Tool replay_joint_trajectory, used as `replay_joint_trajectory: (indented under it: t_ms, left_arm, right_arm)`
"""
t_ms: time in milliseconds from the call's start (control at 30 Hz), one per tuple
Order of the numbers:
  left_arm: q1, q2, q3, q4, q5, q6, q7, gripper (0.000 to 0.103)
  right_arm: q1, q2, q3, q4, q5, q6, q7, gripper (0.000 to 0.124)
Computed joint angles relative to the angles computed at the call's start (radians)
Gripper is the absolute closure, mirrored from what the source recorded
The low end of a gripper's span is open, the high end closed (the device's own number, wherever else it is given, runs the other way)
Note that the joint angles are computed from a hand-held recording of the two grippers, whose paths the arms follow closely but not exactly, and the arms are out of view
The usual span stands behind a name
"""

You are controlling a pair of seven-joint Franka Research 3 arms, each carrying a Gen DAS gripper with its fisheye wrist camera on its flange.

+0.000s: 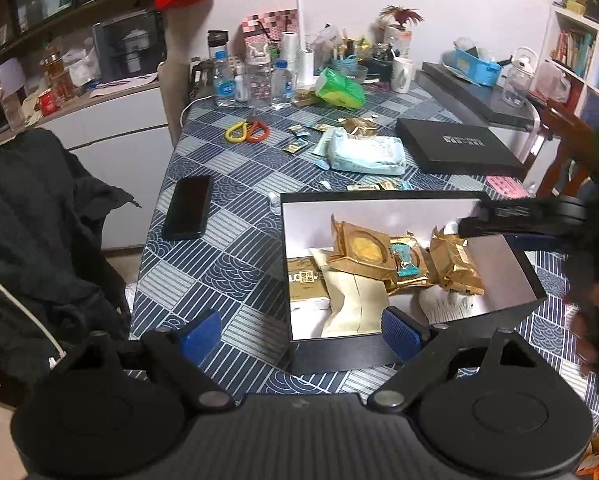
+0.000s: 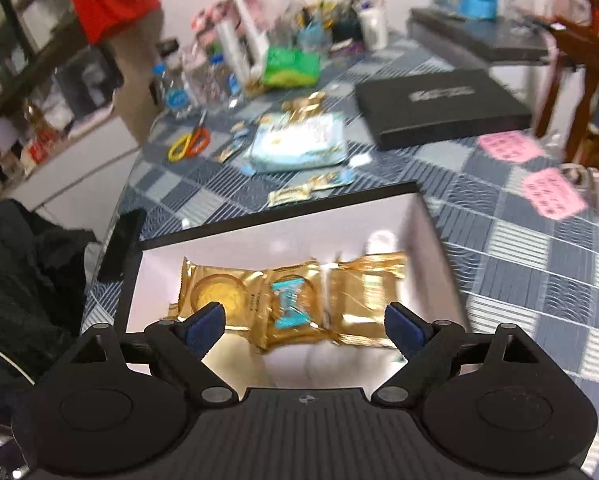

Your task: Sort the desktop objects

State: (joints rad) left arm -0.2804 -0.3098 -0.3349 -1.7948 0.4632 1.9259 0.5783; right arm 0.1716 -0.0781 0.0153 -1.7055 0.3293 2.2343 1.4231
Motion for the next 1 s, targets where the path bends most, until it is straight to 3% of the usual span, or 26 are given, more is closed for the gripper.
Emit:
replay_joint_trajectory:
  t_ms: [200,433,733,1000]
  left_arm:
    - [-0.012,0.039,-0.001,0.032,-0.006,0.018,0.04,0.0]
    - [-0.031,0.116,-0.018,0.121,0.027,-0.005,0.052,0.0]
    - [-0.125,0.331,-0.036,0.388,0.151,-0.15,0.034,0.0]
    - [-0.292,0.585,0.032,0.744,0.215,-0.317,0.009,0.0]
  right_arm:
    - [-0.036,-0.191,-0.012,-0.196,-0.06,0.097,-0.001,0.035]
    - [-0.075,-0.276,-0.044,-0.267,-0.057,0.095,-0.015,0.035]
    - [-0.089,-0.253,-0.106,-0.234,0.034,0.072,-0.175,0.035]
    - [-0.134,-0.168,-0.152,-0.121,0.106,-0.033,-0.349,0.035]
